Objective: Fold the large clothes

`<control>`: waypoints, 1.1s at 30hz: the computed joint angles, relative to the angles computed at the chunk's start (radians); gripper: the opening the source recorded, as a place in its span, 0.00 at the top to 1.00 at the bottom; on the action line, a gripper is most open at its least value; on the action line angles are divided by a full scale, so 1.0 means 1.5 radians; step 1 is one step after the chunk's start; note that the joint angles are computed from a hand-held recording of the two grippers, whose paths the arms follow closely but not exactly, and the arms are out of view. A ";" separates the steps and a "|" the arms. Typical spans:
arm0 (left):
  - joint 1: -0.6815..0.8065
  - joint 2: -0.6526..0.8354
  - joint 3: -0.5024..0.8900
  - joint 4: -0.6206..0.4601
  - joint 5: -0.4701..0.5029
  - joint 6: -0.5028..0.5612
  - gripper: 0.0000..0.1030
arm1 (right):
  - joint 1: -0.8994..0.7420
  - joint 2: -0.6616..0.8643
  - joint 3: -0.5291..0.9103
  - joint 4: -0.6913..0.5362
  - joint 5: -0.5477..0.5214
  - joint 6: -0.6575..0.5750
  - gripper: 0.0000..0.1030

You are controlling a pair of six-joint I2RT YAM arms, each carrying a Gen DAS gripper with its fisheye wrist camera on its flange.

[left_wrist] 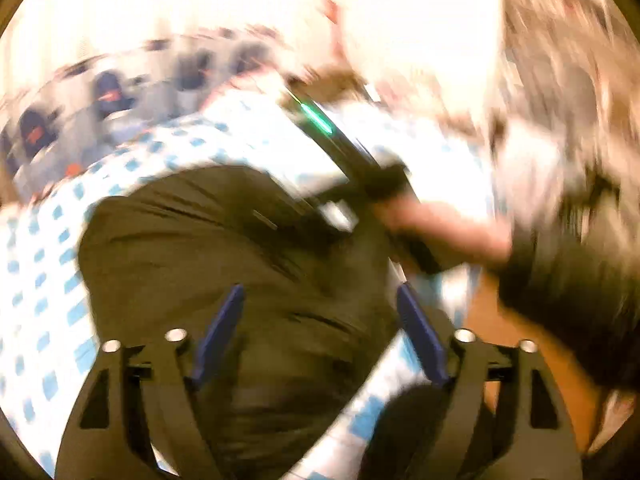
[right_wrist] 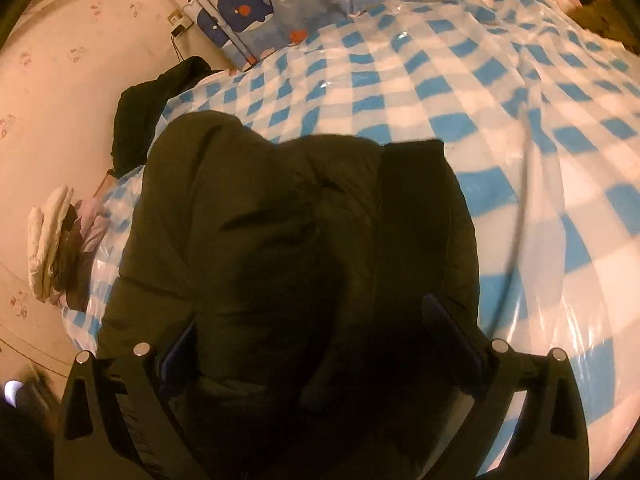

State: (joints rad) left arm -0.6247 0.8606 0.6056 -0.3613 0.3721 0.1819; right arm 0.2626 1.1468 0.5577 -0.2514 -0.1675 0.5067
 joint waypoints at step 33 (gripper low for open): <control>0.133 0.640 0.205 0.348 0.065 -0.095 0.11 | -0.100 0.475 0.094 0.543 -0.197 0.146 0.14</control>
State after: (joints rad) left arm -0.4252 1.8211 0.9131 0.1599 0.4700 0.0396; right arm 0.1119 1.8589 0.6982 0.5632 -0.4631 0.7262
